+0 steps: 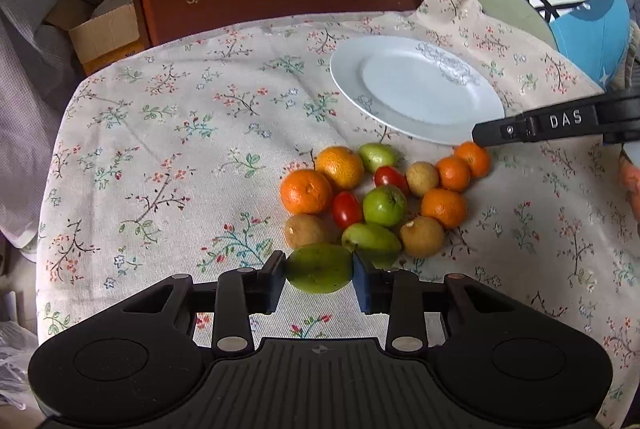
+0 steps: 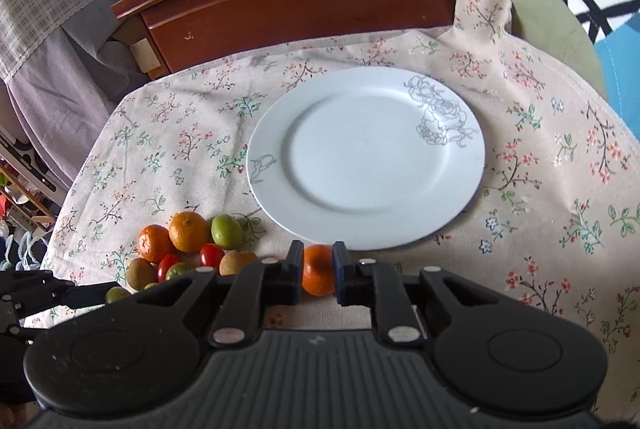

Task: Organize fruits
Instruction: 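Grasp a green lime with the left tool while the right tool grasps a mandarin, then carry the lime and mandarin onto the white plate and open both tools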

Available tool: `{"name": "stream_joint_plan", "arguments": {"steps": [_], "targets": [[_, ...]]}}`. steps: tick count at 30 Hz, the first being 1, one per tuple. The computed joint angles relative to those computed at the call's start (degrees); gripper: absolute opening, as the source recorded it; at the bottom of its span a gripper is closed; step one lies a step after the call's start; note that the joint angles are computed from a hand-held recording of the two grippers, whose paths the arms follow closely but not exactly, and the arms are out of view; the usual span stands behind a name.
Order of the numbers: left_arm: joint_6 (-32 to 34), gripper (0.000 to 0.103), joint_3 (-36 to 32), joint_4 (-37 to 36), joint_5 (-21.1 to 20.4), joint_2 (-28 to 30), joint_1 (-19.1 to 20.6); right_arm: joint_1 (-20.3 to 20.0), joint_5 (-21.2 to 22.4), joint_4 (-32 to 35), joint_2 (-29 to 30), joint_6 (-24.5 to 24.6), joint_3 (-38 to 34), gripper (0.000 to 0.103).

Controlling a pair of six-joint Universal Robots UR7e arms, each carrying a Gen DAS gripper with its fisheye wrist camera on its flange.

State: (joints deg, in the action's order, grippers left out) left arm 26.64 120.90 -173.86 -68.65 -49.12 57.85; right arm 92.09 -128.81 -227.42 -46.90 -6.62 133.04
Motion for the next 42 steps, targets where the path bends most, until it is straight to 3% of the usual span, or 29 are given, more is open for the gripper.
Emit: {"name": "stream_joint_plan", "arguments": {"steps": [5,11,14,20,25,26,33,38,42], "targets": [[-1.70,0.033,-0.51,-2.40,-1.92,-0.28,0.40,-0.71,0.90,2.06,-1.06,2.89,0.38,0.016],[-2.40,0.033,-0.56,-3.78,-2.44,-0.19,0.45,-3.22,4.67,-0.66,-3.01,9.67,2.64,0.021],[-2.57,0.033,-0.51,-4.42,-2.95,-0.17,0.31,-4.16,6.41,1.28,-3.84,12.18,3.00,0.029],[-2.41,0.033,-0.31,-6.58,-3.87,0.09,0.15,-3.19,2.62,4.23,-2.64,12.56,1.65,0.039],[-3.22,0.033,-1.06,-5.99,-5.11,0.51,0.43,-3.73,1.99,8.50,-2.50,13.84,0.97,0.036],[-3.53,0.033,-1.25,-6.21,-5.15,0.71,0.44,-3.88,2.62,8.06,-2.31,13.72,1.03,0.031],[-6.04,0.033,-2.74,-7.10,-5.70,1.93,-0.46,-0.99,-2.82,9.65,-1.32,11.75,-0.92,0.031],[-7.36,0.033,-4.27,-7.82,-6.46,3.44,-1.21,1.99,-7.31,5.91,0.28,6.74,-2.55,0.031],[-7.53,0.033,-5.83,-7.93,-7.02,5.02,-1.62,1.55,-2.26,-0.39,-1.08,3.90,-1.10,0.031]]}}
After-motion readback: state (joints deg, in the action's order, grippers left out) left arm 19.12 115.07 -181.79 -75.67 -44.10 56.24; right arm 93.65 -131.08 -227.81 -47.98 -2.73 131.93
